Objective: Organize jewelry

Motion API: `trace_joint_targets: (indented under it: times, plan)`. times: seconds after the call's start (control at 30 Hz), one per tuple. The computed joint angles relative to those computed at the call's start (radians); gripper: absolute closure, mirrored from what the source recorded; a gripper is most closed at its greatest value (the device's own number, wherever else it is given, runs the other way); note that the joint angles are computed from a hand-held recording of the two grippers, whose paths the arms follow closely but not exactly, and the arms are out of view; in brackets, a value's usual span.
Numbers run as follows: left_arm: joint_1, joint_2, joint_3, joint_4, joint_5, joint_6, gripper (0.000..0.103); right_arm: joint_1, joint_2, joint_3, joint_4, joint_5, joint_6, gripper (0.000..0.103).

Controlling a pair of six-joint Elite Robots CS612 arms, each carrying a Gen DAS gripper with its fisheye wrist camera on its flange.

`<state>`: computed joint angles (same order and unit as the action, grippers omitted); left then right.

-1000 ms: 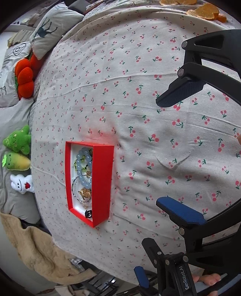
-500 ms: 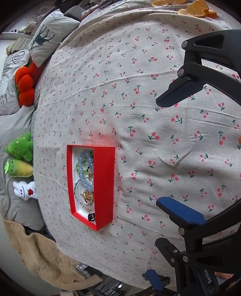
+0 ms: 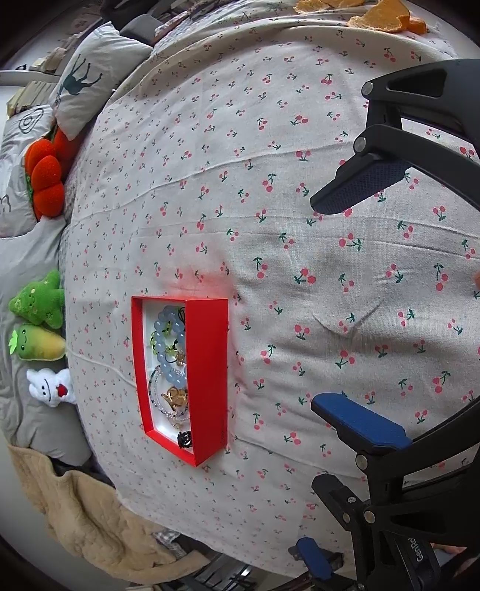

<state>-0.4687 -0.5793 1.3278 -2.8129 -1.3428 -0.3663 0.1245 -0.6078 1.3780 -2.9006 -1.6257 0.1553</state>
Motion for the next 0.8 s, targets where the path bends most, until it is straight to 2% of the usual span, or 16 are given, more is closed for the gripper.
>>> trace_joint_targets:
  times: [0.8]
  plan:
    - [-0.001, 0.001, 0.002, 0.003, 0.001, 0.002, 0.001, 0.003, -0.002, 0.004, -0.007, -0.013, 0.007, 0.004]
